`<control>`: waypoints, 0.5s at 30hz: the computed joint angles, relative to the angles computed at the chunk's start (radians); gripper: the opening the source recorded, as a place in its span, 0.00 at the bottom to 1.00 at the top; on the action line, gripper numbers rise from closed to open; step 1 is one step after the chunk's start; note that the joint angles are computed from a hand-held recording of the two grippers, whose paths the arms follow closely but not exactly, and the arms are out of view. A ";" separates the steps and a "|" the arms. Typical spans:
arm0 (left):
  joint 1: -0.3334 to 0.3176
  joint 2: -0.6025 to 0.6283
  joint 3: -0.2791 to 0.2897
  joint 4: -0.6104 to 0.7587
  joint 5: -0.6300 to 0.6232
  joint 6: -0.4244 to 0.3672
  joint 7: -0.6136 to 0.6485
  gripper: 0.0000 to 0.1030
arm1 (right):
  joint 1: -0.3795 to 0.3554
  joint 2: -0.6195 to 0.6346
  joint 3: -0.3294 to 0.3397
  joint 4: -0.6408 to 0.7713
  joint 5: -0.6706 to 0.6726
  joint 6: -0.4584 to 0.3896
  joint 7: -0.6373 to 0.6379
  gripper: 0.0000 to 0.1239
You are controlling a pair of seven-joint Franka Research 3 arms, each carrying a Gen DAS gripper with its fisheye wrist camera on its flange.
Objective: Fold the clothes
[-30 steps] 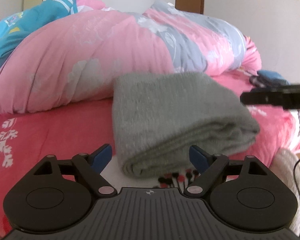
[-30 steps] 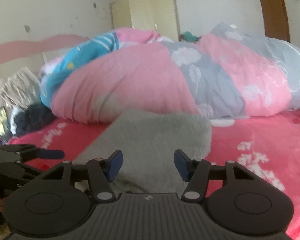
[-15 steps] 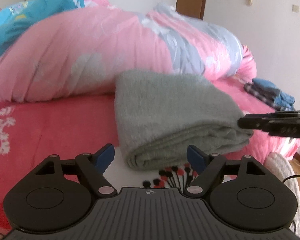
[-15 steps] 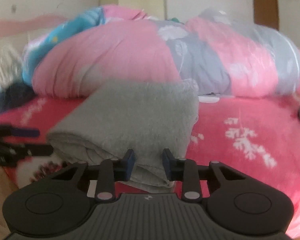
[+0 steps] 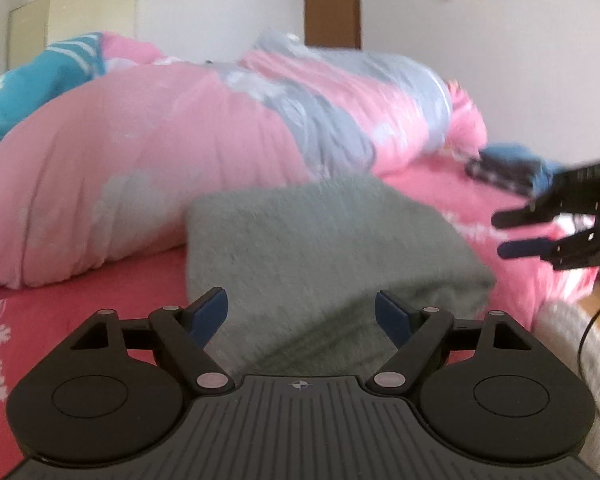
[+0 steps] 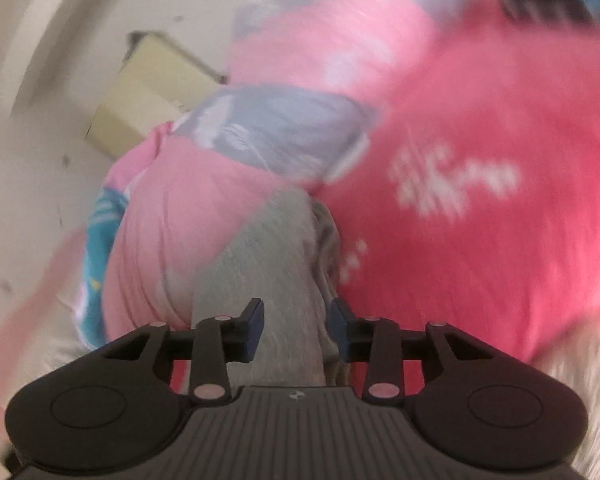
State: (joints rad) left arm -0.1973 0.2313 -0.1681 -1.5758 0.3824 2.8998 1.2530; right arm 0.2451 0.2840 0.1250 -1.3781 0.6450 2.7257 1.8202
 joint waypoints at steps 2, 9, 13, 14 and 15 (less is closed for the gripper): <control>-0.020 0.014 0.014 0.021 0.036 -0.040 -0.016 0.78 | -0.033 -0.004 0.029 -0.017 0.106 -0.020 -0.033 0.34; -0.045 0.024 0.041 0.036 0.139 -0.069 -0.086 0.68 | -0.036 0.033 0.048 0.023 0.212 -0.096 -0.136 0.34; -0.047 0.028 0.045 0.034 0.173 -0.052 -0.101 0.58 | -0.030 0.044 0.049 0.039 0.209 -0.098 -0.169 0.32; -0.049 0.031 0.047 0.036 0.185 -0.049 -0.106 0.57 | -0.026 0.042 0.047 0.036 0.206 -0.095 -0.166 0.30; -0.052 0.034 0.050 0.038 0.197 -0.046 -0.111 0.54 | -0.021 0.042 0.043 0.036 0.195 -0.095 -0.163 0.26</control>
